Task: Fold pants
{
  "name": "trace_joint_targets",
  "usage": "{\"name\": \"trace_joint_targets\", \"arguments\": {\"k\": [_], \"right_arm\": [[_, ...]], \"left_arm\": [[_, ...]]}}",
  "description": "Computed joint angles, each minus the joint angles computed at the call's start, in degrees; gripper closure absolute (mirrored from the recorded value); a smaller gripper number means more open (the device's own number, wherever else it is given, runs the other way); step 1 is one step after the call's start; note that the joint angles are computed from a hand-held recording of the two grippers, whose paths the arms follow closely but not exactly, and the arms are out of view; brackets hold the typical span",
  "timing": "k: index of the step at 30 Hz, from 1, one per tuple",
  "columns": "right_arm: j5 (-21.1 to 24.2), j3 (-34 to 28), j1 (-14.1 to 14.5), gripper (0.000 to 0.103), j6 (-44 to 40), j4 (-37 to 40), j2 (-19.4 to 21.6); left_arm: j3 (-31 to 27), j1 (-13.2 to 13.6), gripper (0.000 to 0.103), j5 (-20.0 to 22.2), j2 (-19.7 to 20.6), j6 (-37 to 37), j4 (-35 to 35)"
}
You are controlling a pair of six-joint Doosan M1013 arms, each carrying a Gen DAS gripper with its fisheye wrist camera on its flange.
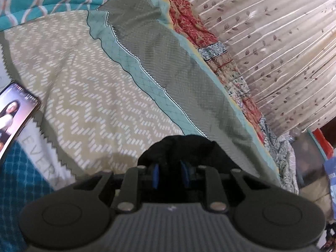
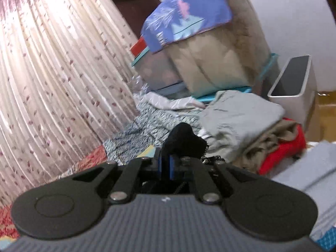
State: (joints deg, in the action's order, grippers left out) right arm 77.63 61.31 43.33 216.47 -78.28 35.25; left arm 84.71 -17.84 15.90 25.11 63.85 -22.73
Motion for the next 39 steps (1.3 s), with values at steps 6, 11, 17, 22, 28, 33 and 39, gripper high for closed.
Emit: {"name": "trace_joint_targets", "arguments": {"k": [6,11,17,22,28,33,39], "right_arm": [[-3.4,-6.9,-4.2,0.094,-11.0,7.7,4.4],[-7.7,-14.7,-8.6,0.085,-18.0,18.2,9.6],[-11.5,-10.9,-8.0,0.068,-16.9,20.6,9.3],[-18.4,0.6,-6.5,0.068,-14.1,20.4,4.1],[-24.7,3.8,-6.6,0.068,-10.4,24.8,3.6],[-27.5,1.7,-7.8,0.068,-3.6,25.8,5.8],[-26.3,-2.0,-8.9,0.097,-2.7,27.3,8.1]], "left_arm": [[-5.6,0.3,0.083,2.7,4.3,-6.5,6.3],[-12.4,0.0,0.057,8.7,9.4,-23.5,20.5],[-11.9,-0.4,0.046,11.2,8.9,-21.7,21.3],[-6.1,-0.2,0.042,10.7,4.6,-11.9,14.7],[-0.1,-1.0,0.022,14.7,0.2,1.9,3.8],[2.5,-2.2,0.013,19.1,-1.0,6.9,-3.0],[2.1,-4.3,0.047,20.3,-0.1,7.2,-3.0]]}}
